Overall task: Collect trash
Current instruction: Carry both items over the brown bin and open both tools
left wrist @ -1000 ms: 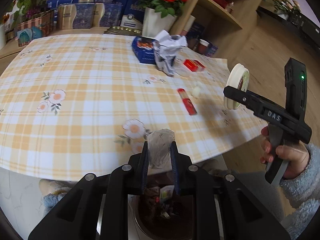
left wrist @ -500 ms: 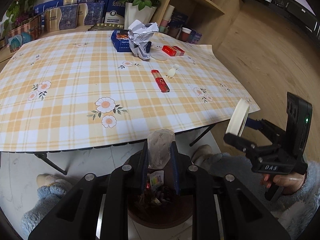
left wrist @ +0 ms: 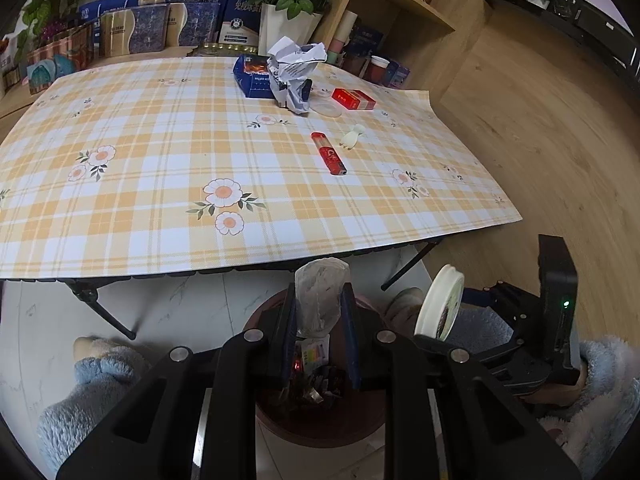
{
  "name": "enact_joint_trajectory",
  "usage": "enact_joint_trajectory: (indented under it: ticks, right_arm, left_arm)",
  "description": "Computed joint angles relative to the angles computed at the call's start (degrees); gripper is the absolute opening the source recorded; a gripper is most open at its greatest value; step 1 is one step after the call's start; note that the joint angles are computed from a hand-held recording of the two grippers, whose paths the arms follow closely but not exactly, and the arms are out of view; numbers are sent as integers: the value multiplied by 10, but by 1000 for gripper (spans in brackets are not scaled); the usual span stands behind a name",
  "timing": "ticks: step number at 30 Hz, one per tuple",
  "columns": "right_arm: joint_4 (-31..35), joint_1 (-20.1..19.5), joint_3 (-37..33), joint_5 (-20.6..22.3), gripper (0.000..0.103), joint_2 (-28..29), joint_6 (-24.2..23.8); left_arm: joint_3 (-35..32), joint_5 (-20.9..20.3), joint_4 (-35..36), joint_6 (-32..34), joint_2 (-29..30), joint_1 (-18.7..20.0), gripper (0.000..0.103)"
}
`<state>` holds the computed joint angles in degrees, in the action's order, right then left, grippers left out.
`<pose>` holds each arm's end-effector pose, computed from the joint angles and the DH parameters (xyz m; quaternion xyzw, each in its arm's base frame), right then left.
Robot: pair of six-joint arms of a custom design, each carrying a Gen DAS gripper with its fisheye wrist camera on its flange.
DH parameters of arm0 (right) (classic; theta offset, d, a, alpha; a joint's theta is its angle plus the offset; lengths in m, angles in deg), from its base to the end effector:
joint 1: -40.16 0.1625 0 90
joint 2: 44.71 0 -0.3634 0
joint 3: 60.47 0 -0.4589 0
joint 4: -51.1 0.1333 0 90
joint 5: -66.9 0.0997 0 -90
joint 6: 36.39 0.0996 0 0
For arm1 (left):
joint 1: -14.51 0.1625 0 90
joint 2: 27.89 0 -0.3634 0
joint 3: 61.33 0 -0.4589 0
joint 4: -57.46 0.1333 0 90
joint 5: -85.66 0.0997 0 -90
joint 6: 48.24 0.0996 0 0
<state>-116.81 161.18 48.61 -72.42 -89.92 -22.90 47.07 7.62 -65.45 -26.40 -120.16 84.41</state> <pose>0.3436 -0.4592 -0.0304 0.0870 -0.8992 0.2596 0.3412 -0.0445 -0.5694 0.3336 0.3379 0.9242 -0.1435 0.1053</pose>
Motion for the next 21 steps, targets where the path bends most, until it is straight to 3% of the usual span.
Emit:
enact_joint_trajectory:
  ticks: [11, 21]
  right_arm:
    - [136, -18, -32, 38, 89, 16, 29]
    - [160, -22, -36, 41, 94, 11, 60]
  left_arm:
    - [-6, -2, 2, -3, 6, 9, 20]
    - [-4, 7, 6, -2, 8, 10, 21]
